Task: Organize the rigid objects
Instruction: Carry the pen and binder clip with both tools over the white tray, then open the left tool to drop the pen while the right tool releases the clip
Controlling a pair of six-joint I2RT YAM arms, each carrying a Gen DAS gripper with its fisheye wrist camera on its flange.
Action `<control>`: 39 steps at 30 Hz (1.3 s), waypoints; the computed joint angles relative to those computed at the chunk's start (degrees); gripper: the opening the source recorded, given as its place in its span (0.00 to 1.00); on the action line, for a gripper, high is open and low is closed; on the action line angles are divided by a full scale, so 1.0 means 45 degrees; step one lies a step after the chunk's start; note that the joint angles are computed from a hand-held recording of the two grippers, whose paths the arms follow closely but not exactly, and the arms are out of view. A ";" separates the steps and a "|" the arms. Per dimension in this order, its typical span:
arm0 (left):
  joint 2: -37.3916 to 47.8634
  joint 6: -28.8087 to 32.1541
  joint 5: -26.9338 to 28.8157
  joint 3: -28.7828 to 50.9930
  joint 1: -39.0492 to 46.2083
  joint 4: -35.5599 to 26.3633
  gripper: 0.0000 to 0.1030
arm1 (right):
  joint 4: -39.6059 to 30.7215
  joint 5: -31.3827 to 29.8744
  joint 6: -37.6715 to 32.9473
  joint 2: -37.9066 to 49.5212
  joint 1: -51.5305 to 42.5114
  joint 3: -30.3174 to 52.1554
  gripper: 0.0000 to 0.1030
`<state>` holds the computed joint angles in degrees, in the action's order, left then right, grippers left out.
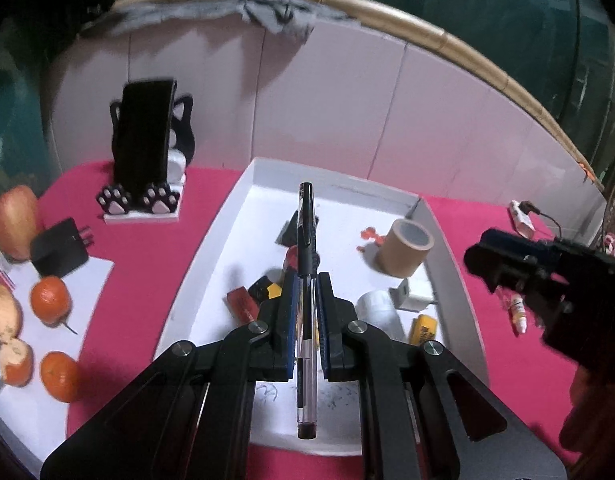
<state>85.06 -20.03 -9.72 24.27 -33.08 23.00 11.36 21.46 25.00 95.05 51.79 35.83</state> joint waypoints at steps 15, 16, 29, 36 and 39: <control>0.2482 0.0253 -0.0274 0.1799 -0.0181 -0.0170 0.08 | 0.0871 -0.0907 0.0059 0.2382 -0.0768 0.0760 0.30; 0.2594 0.0248 -0.0385 0.1881 -0.0251 -0.0212 0.08 | 0.0903 -0.0915 0.0050 0.2455 -0.0782 0.0783 0.30; 0.1500 -0.0777 -0.3009 0.1004 -0.0585 -0.0209 0.91 | 0.1540 0.0795 -0.0344 0.2395 0.0601 0.0416 0.87; 0.0080 -0.1632 -0.4096 0.0020 -0.0867 -0.0520 1.00 | 0.1480 0.2330 -0.0650 0.2049 0.1615 0.0191 1.00; -0.0408 -0.1903 -0.4389 -0.0217 -0.1113 -0.0700 1.00 | 0.1352 0.2752 -0.0511 0.1612 0.1953 -0.0051 1.00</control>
<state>83.23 -28.59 -29.47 23.30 -38.08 19.85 17.44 33.85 22.70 102.30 60.57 35.61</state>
